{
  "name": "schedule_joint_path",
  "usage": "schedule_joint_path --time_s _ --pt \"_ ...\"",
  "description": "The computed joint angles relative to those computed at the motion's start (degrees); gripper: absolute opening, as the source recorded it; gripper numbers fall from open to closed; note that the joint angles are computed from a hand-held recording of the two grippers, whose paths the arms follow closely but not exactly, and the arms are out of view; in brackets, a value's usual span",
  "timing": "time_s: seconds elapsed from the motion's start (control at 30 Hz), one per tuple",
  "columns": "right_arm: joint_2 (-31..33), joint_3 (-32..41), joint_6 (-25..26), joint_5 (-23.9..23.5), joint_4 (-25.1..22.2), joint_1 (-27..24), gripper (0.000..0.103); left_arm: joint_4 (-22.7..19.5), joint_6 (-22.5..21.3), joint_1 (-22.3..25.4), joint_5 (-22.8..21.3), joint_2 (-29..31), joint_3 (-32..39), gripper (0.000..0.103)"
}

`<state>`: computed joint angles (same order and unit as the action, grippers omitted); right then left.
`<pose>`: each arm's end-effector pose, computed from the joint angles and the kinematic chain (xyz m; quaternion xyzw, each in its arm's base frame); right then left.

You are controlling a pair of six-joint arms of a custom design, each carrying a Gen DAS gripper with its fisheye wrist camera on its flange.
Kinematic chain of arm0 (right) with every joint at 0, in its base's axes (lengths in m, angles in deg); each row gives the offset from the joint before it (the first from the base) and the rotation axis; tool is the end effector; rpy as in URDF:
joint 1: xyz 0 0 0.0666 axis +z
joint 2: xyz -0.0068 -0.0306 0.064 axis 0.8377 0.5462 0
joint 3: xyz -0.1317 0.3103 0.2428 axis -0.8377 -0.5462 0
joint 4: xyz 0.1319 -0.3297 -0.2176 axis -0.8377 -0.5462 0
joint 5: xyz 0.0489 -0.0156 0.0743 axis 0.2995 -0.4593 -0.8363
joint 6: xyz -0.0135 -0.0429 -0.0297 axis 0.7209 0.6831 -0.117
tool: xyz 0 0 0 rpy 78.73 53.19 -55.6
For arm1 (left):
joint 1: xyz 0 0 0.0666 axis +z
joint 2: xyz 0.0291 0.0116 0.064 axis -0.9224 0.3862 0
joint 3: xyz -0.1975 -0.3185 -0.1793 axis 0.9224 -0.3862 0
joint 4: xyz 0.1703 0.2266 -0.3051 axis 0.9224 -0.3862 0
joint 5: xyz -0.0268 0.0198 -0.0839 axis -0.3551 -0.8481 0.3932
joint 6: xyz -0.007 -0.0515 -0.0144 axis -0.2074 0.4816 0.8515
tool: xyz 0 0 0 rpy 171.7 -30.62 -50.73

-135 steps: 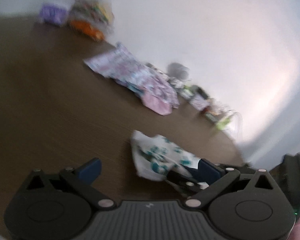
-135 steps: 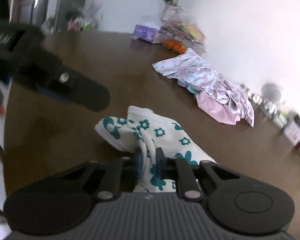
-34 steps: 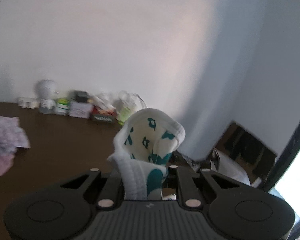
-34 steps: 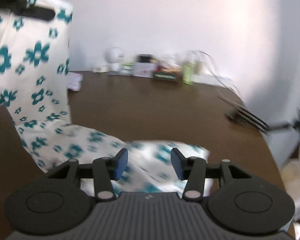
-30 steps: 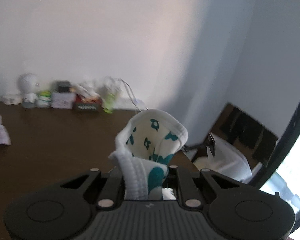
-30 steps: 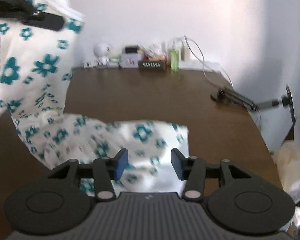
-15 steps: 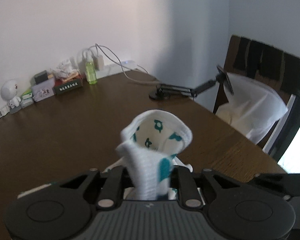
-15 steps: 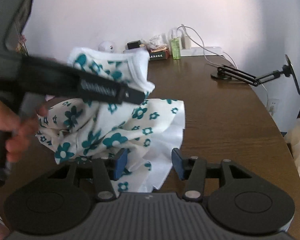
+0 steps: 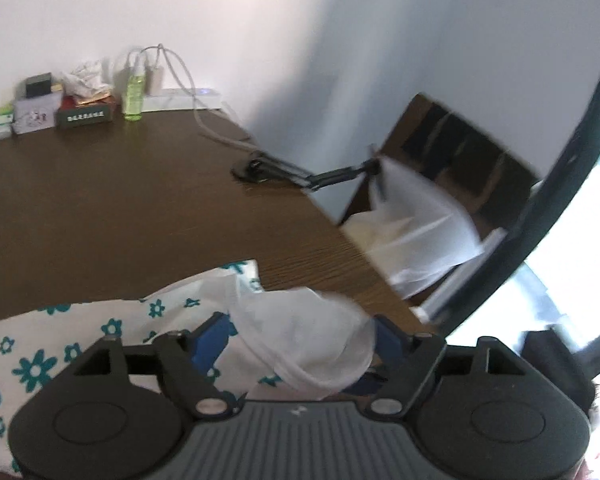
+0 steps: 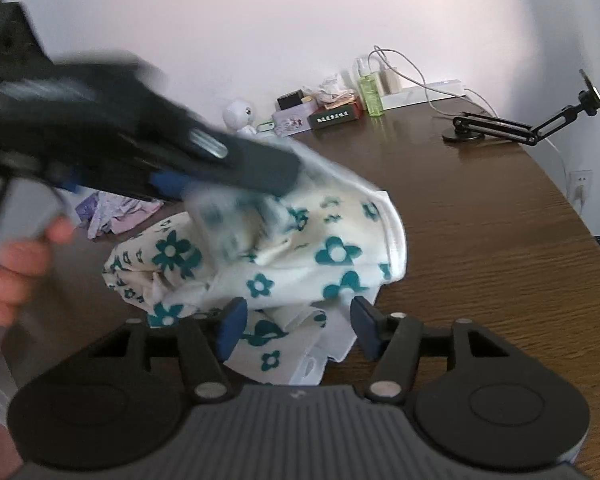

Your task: Fold clothes

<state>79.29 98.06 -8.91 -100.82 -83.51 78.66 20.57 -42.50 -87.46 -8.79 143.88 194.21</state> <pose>0.6352 0.2683 0.3519 -0.1664 0.8440 0.3085 0.4058 0.6594 -0.2515 0.4371 0.1069 0.9031 -0.2156 0.3556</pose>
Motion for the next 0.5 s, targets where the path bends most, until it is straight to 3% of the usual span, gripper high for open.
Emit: schedule_joint_path --time_s 0.07,0.17,0.27,0.4,0.5 --pt "-0.02 -0.26 -1.25 -1.17 0.86 -0.21 0.061 3.28 0.3 1.14 1.61 -2.99 -3.35 0.079" --pt "-0.27 -0.86 -3.2 -2.46 2.14 -0.6 0.066 7.75 0.74 3.03 0.08 -6.61 -7.68 0.083" --pt "-0.58 -1.46 -5.4 -4.02 3.28 -1.29 0.067 10.45 -1.04 5.06 -4.75 -9.18 -11.58 0.083" --pt "-0.77 -1.85 -9.11 -4.76 4.81 -2.15 0.069 9.79 -1.74 7.81 -12.28 -10.87 -15.21 0.076" --pt "-0.7 -1.78 -12.02 -4.72 5.71 -2.7 0.07 10.65 -2.74 10.39 -8.13 -13.2 -19.63 0.076"
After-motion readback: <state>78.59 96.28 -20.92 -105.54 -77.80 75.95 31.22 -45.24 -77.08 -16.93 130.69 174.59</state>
